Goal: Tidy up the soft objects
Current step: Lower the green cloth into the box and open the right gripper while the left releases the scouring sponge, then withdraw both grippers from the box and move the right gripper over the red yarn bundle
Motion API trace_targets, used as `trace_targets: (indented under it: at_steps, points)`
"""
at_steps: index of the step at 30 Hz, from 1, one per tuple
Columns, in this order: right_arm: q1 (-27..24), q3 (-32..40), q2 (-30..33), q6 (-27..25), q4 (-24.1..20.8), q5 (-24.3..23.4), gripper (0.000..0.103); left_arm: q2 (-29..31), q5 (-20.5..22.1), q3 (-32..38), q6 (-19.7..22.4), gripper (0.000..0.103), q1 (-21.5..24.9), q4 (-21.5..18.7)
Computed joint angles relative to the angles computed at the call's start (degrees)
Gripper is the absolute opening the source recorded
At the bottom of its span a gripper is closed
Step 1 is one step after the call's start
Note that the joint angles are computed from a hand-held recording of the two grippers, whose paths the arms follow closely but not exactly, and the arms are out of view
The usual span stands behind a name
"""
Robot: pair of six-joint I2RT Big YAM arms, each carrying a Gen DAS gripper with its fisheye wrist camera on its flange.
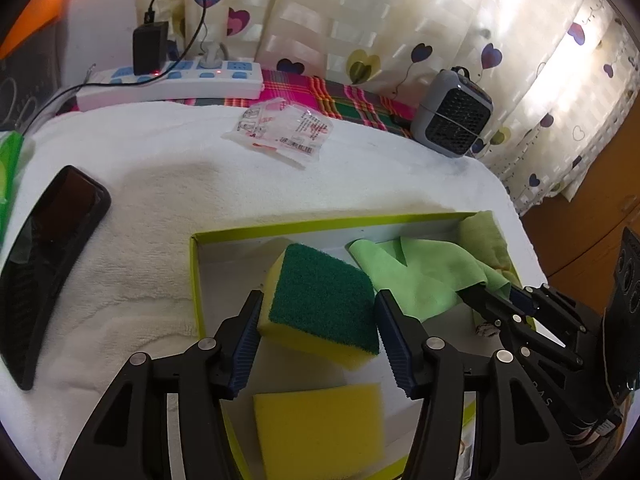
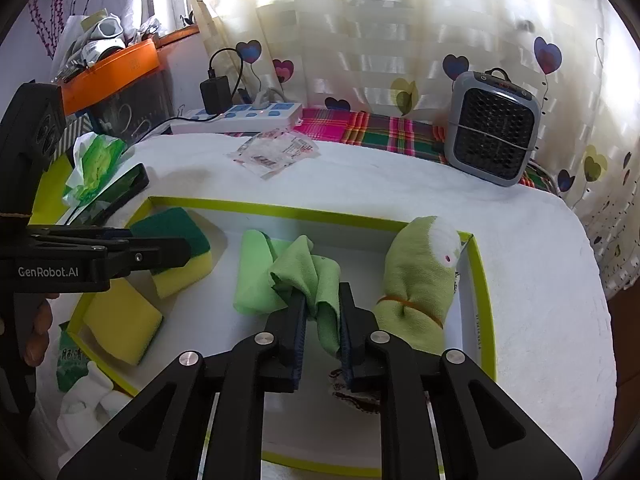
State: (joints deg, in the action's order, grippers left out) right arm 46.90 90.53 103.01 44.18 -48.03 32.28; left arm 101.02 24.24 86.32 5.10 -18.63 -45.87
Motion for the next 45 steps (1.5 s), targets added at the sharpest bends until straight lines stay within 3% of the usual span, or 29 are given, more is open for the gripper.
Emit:
trace_targets:
  at_steps: [2,4,7,29,45]
  points:
    - [0.2,0.2,0.1,-0.1,-0.3,0.3,0.022,-0.1,0.0,0.0,-0.2,0.057,0.1,0.0]
    - [0.3,0.2,0.1,-0.2,-0.3,0.6,0.040,-0.2,0.1,-0.1,-0.4,0.059,0.3,0.0]
    - [0.6,0.2,0.0,-0.4,-0.2,1.3,0.049,-0.4,0.4,-0.4,-0.4,0.061,0.5,0.2]
    - [3.2,-2.2,-3.2,2.6,-0.7,5.1,0.052,-7.7,-0.8,-7.1,-2.2,0.065,2.8,3.8]
    - [7.5,-9.6,-9.5,12.9,-1.2,10.0,0.052,-15.8,-0.2,-16.9,-0.9,0.065,7.1,6.5]
